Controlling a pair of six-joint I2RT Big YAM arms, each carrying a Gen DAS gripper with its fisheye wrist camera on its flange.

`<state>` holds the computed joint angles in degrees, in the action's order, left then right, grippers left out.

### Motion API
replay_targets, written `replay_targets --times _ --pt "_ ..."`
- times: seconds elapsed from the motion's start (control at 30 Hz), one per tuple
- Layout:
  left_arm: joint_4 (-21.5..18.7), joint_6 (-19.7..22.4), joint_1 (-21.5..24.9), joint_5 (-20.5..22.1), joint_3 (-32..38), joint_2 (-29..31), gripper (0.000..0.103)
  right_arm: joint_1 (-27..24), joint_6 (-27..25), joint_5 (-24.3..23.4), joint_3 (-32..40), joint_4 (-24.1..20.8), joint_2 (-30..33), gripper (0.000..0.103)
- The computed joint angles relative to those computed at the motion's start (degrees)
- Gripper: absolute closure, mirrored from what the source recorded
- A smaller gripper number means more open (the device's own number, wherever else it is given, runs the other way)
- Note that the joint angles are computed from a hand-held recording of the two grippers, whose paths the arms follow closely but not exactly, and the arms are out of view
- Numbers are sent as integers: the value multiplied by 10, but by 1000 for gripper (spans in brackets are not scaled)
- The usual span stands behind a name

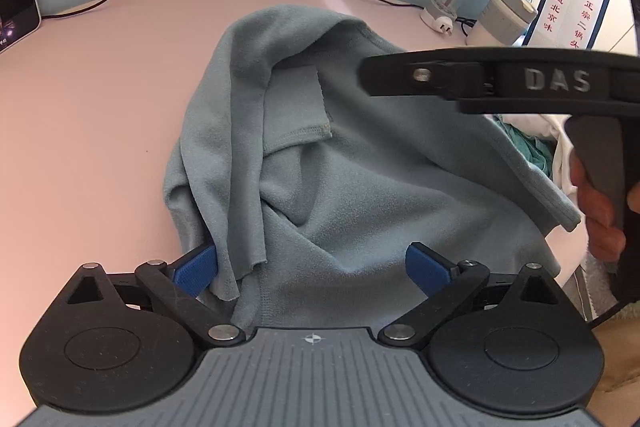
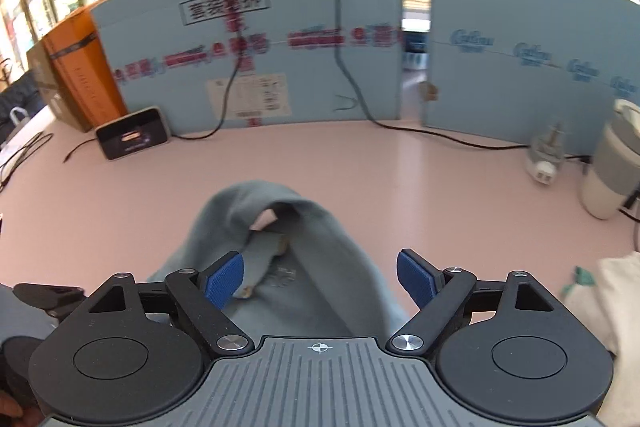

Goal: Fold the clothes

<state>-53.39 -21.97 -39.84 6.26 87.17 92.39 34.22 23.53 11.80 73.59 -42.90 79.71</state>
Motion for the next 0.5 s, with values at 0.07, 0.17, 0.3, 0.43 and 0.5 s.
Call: replay_targets --times 0.07,0.17,0.3,0.43,0.5 --pt "-21 -6 -3 -11 7 7 2 -8 -7 -40 17 -6 31 16" --pt "-58 -27 -5 -32 16 19 0 -12 9 -63 53 -51 82 16" --pt "-86 -55 -5 -48 20 30 0 -13 -5 -82 83 -109 126 16" --pt "-85 -62 -6 -52 21 31 0 -15 -11 -102 83 -117 137 14" --pt "-85 -63 -7 -57 21 32 0 -16 -15 -102 85 -121 142 8"
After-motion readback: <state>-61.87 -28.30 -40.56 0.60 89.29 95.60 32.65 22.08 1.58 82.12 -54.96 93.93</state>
